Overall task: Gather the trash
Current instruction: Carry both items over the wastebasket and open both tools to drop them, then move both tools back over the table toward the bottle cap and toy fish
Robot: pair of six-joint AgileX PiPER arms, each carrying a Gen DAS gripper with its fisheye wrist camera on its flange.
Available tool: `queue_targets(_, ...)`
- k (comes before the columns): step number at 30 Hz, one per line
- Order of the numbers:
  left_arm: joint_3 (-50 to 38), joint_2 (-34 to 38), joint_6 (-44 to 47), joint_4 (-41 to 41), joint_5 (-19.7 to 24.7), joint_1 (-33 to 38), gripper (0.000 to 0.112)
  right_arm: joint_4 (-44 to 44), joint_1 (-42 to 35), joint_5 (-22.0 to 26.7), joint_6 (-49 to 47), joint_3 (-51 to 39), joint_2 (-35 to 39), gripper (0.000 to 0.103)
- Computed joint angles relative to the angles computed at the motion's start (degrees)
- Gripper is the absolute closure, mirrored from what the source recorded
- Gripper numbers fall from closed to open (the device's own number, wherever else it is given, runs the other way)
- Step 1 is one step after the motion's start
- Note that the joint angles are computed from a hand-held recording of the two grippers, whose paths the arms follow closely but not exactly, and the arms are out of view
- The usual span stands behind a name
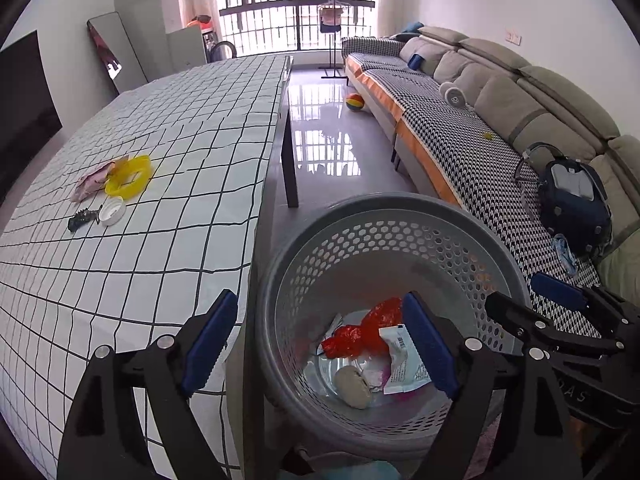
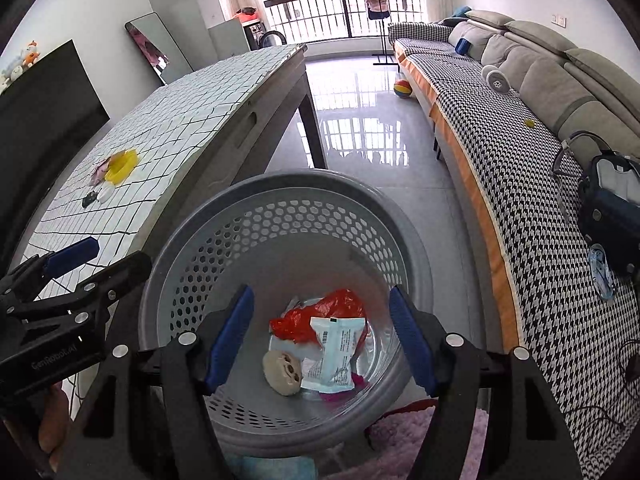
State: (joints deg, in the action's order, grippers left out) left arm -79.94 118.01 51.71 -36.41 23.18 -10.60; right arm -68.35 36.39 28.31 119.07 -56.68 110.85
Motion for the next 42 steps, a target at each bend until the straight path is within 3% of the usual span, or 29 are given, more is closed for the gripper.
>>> queue_targets(24, 2.8, -2.9, 7.6, -8.3, -0.8, 3.1, 0.017, 1.9, 2.6, 3.9, -2.1, -1.5, -1.0, 0.032)
queue_targets(36, 1.6, -4.3, 11.2, -12.8, -0.2, 9.2, 0.016, 4.8, 3.2, 3.8, -9.4, -9.8, 1.7, 0.027)
queue_targets(42, -1.8, -2.8, 10.4, -12.9, 0.3, 13.8, 0.016, 10.8, 3.1, 4.3, -19.8, -19.7, 6.7, 0.027)
